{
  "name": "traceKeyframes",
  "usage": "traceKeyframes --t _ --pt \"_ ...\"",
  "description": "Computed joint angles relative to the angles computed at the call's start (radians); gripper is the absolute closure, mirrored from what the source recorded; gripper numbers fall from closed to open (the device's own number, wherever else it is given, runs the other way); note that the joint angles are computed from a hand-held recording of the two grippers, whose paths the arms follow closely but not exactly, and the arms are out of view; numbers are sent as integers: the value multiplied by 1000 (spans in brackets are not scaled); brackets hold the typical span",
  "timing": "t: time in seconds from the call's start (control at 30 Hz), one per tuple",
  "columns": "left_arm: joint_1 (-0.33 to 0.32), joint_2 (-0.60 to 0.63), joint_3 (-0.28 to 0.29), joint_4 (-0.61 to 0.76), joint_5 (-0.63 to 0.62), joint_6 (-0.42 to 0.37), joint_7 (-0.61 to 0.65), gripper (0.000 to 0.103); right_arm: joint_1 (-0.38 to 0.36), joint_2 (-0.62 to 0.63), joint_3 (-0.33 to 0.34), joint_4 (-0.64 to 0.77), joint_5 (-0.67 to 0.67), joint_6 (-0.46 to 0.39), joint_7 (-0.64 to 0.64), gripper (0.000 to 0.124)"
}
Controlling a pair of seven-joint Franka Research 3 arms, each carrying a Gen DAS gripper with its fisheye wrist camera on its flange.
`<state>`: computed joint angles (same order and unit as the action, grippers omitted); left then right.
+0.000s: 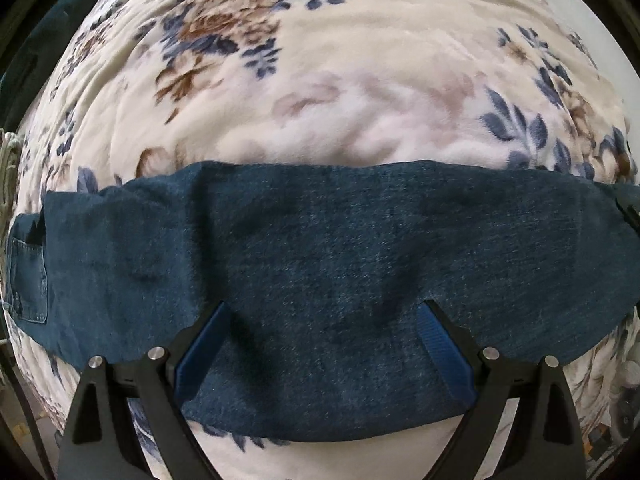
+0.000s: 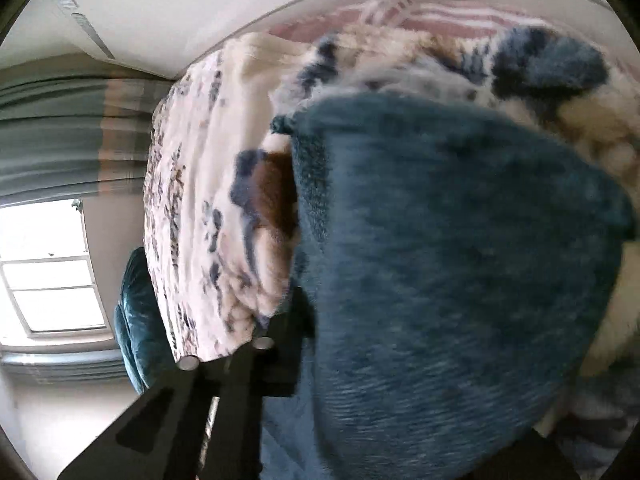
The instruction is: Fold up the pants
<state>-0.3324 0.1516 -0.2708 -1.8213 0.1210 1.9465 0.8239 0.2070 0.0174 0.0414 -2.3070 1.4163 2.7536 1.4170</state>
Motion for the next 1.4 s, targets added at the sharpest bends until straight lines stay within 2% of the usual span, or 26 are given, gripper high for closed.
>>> traceKeyframes --t 0.23,0.43,0.57,0.7,0.77,0.9,0.97,1.03,1.1,1.13,1.17,1.23,1.3,1.4 --pt "23 -93 12 -116 -26 68 3 8 41 -106 23 -37 -334 108 256 115" --pt "68 -258 48 -283 -86 99 -5 8 57 -161 85 -17 -793 140 618 116" --pt "118 -427 101 -419 -113 98 -7 8 69 -151 150 68 -1092 86 832 116" --pt "190 -599 176 -533 -121 58 17 8 130 -85 200 187 -1316 -7 958 116" --pt "226 -642 200 -545 -106 28 35 8 185 -18 216 262 -1369 -58 990 116" --pt "285 -729 213 -580 -54 -23 39 8 332 179 222 472 -1596 -203 1078 116" --pt "304 -758 230 -598 -40 -40 59 8 399 265 210 560 -1640 -253 1079 116" --pt "316 -770 243 -608 -44 -47 73 8 470 364 199 688 -1679 -387 1040 114" --pt "322 -774 255 -616 -66 -36 82 8 521 434 188 786 -1683 -510 986 104" --pt "322 -773 259 -618 -80 -24 83 8 536 450 182 813 -1676 -541 958 92" --pt "324 -777 261 -619 -91 -19 84 8 530 448 191 808 -1638 -525 910 64" --pt "330 -792 268 -627 -119 18 74 8 487 463 229 838 -1497 -500 786 30" --pt "326 -799 266 -629 -148 70 62 8 457 435 247 812 -1394 -462 709 30" --pt "291 -781 276 -625 -217 129 81 8 411 284 260 637 -1224 -366 632 30"
